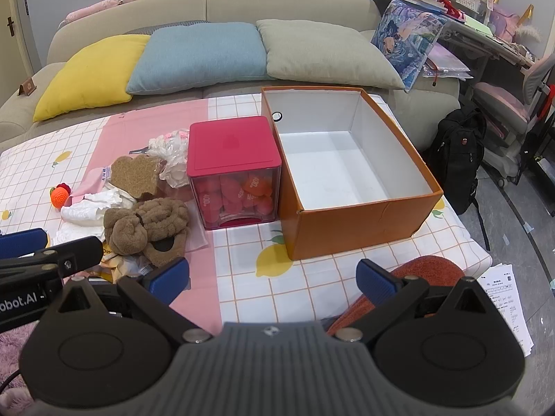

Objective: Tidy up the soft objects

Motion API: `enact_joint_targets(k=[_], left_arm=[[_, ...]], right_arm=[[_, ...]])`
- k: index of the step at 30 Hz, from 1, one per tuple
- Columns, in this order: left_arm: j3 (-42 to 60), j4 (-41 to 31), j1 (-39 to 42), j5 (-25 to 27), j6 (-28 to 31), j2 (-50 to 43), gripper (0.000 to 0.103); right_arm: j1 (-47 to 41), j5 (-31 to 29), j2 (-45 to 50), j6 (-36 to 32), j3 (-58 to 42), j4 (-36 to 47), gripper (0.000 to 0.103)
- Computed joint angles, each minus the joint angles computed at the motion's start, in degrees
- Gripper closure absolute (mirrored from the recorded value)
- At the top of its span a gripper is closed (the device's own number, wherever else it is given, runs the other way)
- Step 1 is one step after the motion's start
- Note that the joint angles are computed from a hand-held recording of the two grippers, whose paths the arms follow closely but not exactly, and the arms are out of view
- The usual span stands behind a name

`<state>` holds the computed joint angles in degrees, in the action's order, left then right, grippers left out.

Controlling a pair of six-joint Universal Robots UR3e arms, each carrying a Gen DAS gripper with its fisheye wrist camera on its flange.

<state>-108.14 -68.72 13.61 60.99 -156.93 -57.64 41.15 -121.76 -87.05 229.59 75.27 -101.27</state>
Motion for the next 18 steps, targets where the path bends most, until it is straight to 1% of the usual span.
enact_joint_targets(k=[6,8,10,12,13,15,17,18], left_arm=[[0.07,-0.08,0.03,-0.06,0.07,-0.06,0.016],[-0.41,-0.69,0.56,-0.91,0.68,0.41,0.017],[-0.05,-5.13,3.85,-4.75,3.9,1.28,0.021],[0.51,-11.88,8.9,-9.7,7.58,2.46,0.023],[1.43,-15.66,10.95,-11.22,9.48,2.27,0.024],[3.25,-20.86,13.46,-11.76,12.55,0.9,0.033],[3.98,-22.56,14.8,-10.41,13.8,-0.31,0.036],[4.67,-23.4,15.64,-9.75,14.52,-1.19,0.039]], right_arm=[[0.13,0.24,0.09,0.26,0.48,-0.4,0.003],[-0.12,0.85,-0.18,-0.26,1.04,-1.16,0.003],[-0.98,2.85,-1.24,-1.83,2.92,-3.81,0.003],[-2.6,6.13,-2.78,-4.46,5.51,-7.66,0.003],[-3.37,7.78,-3.28,-5.65,6.51,-9.21,0.003],[-5.0,11.29,-3.54,-8.03,7.28,-10.8,0.003],[-6.2,14.0,-2.58,-10.1,6.35,-10.68,0.004],[-7.09,16.13,-2.31,-11.65,6.12,-10.79,0.007]])
